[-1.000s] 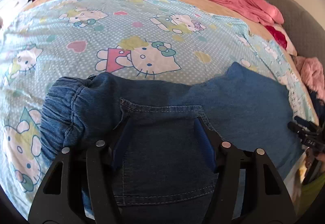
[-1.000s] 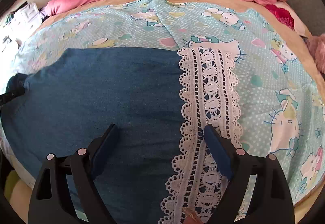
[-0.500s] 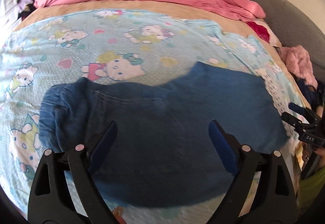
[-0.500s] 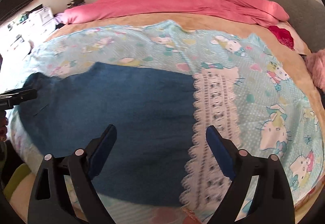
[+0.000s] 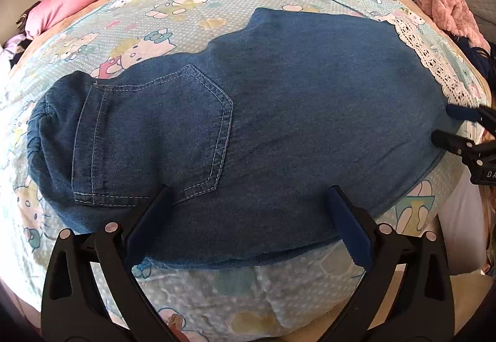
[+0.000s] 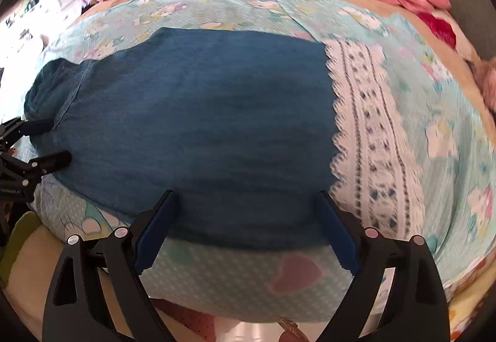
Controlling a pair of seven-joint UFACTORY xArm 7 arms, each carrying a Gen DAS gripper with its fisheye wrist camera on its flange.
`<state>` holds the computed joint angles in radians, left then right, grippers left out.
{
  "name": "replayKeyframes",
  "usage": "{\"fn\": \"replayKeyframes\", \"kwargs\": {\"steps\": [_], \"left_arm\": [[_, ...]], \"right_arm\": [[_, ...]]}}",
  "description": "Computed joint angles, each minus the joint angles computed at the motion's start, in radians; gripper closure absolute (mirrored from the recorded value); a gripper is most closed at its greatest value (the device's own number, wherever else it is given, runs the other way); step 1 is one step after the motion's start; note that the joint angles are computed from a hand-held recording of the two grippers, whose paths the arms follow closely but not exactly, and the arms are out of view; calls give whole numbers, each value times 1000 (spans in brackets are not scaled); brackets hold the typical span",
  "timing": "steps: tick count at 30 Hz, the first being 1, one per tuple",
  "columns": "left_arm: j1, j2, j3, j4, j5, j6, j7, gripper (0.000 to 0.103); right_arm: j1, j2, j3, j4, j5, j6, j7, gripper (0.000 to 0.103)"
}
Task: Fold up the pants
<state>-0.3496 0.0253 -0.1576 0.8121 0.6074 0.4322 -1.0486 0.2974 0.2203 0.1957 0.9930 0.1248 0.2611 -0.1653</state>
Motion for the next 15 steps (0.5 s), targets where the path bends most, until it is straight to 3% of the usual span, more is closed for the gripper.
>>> {"fn": "replayKeyframes", "kwargs": {"steps": [6, 9, 15], "left_arm": [[-4, -12, -3, 0, 17, 10, -19, 10], [0, -39, -8, -13, 15, -3, -33, 10], [18, -92, -35, -28, 32, -21, -64, 10]], "right_arm": [[20, -1, -17, 14, -34, 22, 50, 14], [-10, -13, 19, 26, 37, 11, -2, 14], [1, -52, 8, 19, 45, -38, -2, 14]]}}
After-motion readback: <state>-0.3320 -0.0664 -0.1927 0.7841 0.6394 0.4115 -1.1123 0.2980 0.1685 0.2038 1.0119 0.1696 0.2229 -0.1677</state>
